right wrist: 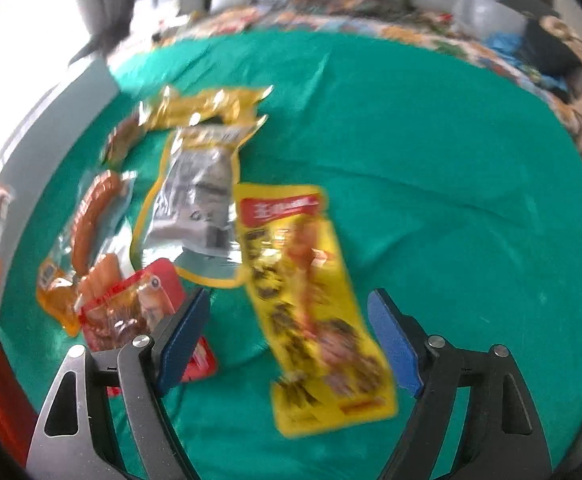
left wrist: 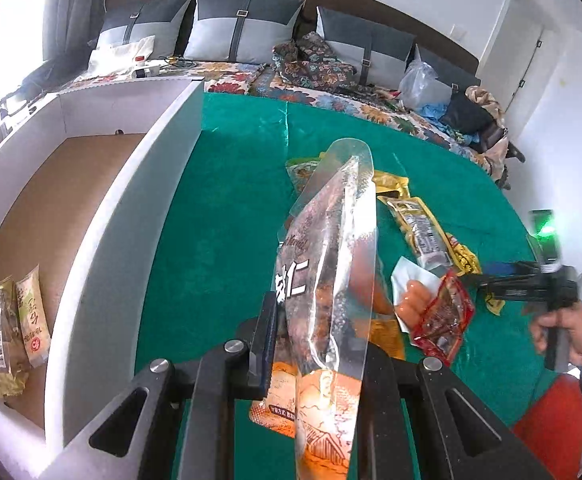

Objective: Organize snacks
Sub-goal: 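Carry the walnut bag toward the box while the right gripper grasps a yellow pack, then open the left gripper over the box while the right gripper drops the yellow pack in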

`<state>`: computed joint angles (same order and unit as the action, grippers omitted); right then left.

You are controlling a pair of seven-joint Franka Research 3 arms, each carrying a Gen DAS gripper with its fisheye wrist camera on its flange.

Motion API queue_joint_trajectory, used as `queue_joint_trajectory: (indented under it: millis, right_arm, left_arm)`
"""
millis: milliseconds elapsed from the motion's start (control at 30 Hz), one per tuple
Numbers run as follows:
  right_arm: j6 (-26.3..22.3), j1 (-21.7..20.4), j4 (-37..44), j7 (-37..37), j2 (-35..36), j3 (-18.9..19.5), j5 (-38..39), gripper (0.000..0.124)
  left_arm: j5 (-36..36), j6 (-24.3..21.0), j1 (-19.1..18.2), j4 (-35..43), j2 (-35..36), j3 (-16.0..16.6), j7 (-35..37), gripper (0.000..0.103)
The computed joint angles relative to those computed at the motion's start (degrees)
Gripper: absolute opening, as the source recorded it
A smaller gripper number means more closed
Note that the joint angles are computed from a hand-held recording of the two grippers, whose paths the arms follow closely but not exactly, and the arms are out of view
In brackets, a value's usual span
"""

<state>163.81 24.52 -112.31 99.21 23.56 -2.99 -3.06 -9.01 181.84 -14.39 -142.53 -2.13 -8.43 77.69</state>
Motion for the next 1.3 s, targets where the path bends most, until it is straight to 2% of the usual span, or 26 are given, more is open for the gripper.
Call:
queue_joint_trajectory:
  millis: [33,67,100,133,167,300,400,533,667,833,933,1033,1133,1200,1300]
  right_arm:
    - [-2.34,0.99,1.86,0.97,1.27,-0.82,-0.90,0.074]
    - [-4.59,2.42,3.27,2.95,2.24,-2.16,-2.31,0.056]
    - [-3.72,3.63,2.86,5.91,1.96,-3.57,-5.14,0.045]
    - [-2.92,3.03,2.02,6.16,1.33,-2.98,-3.96,0.042]
    - [-2.96,2.03,1.66,5.99,0.74,-2.02,-2.92,0.032]
    - [-1.26,-1.43,-1.65,4.74,-2.50,0.69,0.86,0.020]
    - [-0.11,-4.38,-3.69,3.12,-4.34,3.21,5.91,0.019]
    - [2.20,-8.40,-5.51,-1.27,-5.31,6.53,14.24,0.019]
    - [6.54,-15.05,-8.13,-10.62,-6.79,13.76,29.88,0.019]
    - [8.95,-24.45,-8.75,-28.10,-8.26,24.41,55.45,0.019]
    - [8.60,-26.54,-7.94,-36.18,-9.28,26.87,66.75,0.019]
    - [7.18,-26.55,-7.28,-41.80,-11.01,27.08,74.24,0.019]
    - [5.11,-25.13,-6.23,-46.01,-13.00,26.75,79.19,0.019]
    - [3.98,-23.51,-5.21,-47.35,-13.70,26.23,80.56,0.019]
    - [2.58,-20.06,-1.61,-48.34,-13.24,25.94,81.49,0.019]
  left_arm:
    - [-1.05,-0.09,-0.46,-0.23,-0.44,0.18,0.75,0.016]
    - [-2.13,-0.14,-1.07,-0.49,-0.82,0.57,1.62,0.016]
    - [-2.08,-0.15,-1.23,-0.75,-1.10,0.65,1.56,0.016]
    - [-1.39,-0.22,-1.14,-1.04,-1.30,0.52,0.94,0.016]
    - [-1.23,-0.34,-1.41,-1.18,-1.32,0.64,0.76,0.016]
    - [-2.79,-0.46,-2.63,-0.85,-0.80,1.05,1.44,0.016]
    - [-8.07,-0.37,-4.47,-0.14,-0.28,1.40,5.16,0.016]
    - [-8.27,-0.66,-3.87,0.25,-0.40,0.22,5.85,0.016]
    - [-10.95,-0.81,-5.02,0.45,-1.05,0.82,8.11,0.016]
    - [-27.36,-0.50,-11.05,1.39,-2.04,4.80,21.15,0.016]
    - [-37.83,-0.70,-13.95,2.44,-2.95,6.67,29.98,0.016]
    - [-51.17,-1.04,-16.73,3.77,-4.64,8.91,41.54,0.016]
    - [-62.41,-2.23,-17.30,4.70,-7.27,10.72,51.53,0.016]
    - [-65.76,-2.82,-16.05,4.53,-9.21,10.86,54.53,0.016]
    - [-65.17,-3.70,-11.67,2.96,-12.85,10.56,54.36,0.016]
